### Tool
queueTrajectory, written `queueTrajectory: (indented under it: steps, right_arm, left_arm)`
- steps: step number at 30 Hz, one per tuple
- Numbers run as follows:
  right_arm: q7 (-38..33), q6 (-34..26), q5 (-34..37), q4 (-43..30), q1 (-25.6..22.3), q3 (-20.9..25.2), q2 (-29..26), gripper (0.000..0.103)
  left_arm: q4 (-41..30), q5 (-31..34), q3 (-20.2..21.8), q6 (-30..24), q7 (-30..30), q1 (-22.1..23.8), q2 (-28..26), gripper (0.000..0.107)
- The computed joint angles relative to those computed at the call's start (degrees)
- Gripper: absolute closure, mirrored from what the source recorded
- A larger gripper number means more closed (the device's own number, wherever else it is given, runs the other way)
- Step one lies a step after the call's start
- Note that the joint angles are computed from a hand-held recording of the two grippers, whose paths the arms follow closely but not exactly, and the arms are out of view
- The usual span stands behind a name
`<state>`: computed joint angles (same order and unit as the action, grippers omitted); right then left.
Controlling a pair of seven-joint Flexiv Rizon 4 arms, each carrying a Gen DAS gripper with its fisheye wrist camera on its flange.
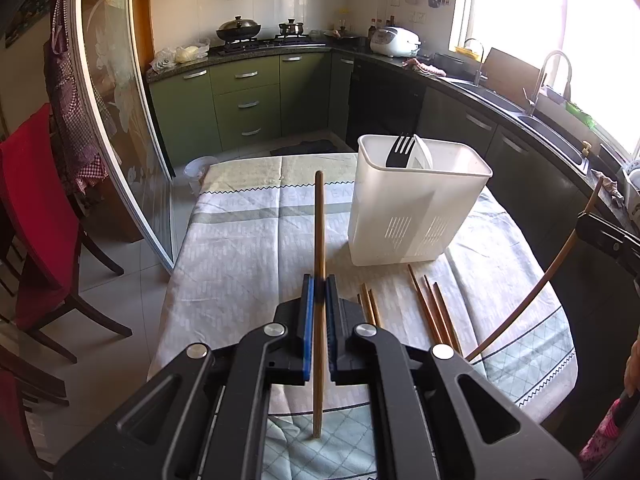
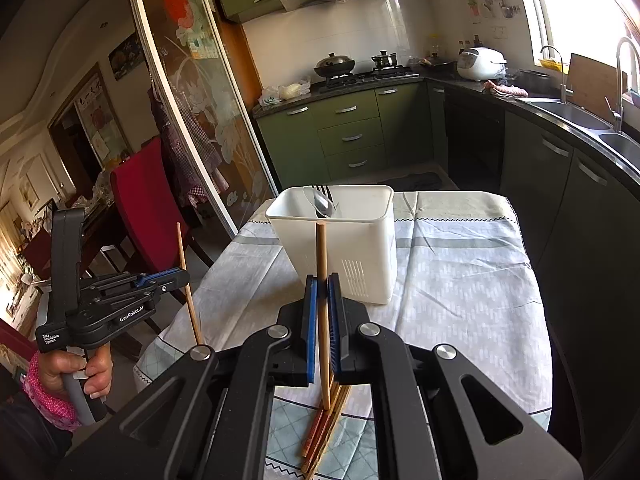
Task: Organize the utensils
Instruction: 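Lift both chopsticks upright and carry them over the white holder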
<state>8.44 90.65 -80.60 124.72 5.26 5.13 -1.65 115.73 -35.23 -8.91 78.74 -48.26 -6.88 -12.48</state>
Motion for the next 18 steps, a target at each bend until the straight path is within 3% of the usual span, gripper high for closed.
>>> queueTrajectory:
  steps: [18]
  right_arm:
    - [-1.93, -0.75, 1.23, -0.72, 0.6, 0.28, 0.14, 0.097]
  left_arm:
    - [0.49, -5.03, -1.51, 2.08, 4.53, 0.08, 0.51, 0.101]
